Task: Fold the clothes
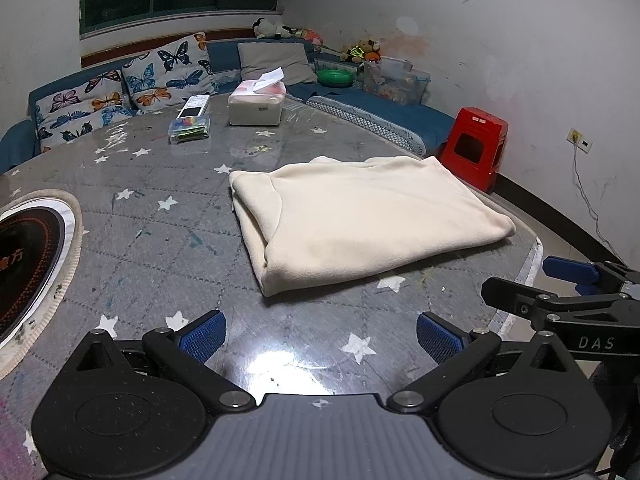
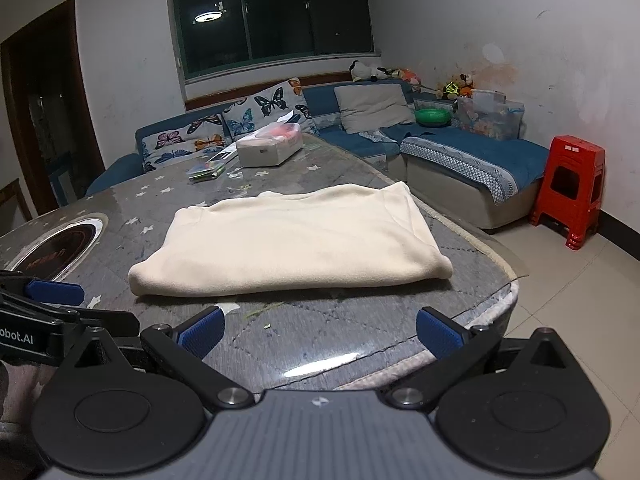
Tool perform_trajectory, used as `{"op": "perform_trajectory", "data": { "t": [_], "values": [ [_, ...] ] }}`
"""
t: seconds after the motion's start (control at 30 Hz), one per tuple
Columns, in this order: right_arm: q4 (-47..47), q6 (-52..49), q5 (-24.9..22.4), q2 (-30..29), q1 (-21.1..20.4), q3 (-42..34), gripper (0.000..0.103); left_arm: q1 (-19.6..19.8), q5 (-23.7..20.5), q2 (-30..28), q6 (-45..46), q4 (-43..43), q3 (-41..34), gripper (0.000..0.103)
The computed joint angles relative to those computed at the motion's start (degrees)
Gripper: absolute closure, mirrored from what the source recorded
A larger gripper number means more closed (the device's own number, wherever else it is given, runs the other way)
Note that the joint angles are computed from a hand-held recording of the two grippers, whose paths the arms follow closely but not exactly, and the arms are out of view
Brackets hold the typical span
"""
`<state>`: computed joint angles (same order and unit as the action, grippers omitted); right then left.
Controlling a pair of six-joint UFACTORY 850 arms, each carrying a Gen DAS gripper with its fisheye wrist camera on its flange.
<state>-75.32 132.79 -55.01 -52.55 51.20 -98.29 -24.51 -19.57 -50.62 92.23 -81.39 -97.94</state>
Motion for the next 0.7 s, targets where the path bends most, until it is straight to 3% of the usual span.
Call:
{"op": "perform_trajectory", "data": {
  "t": [0.7],
  "values": [
    [0.3,-0.67,-2.96,-0.32,1.04,-0.62,0.0,-0.07,0.5,2.23,5.84,-4.57,3.35,0.0]
  ]
}}
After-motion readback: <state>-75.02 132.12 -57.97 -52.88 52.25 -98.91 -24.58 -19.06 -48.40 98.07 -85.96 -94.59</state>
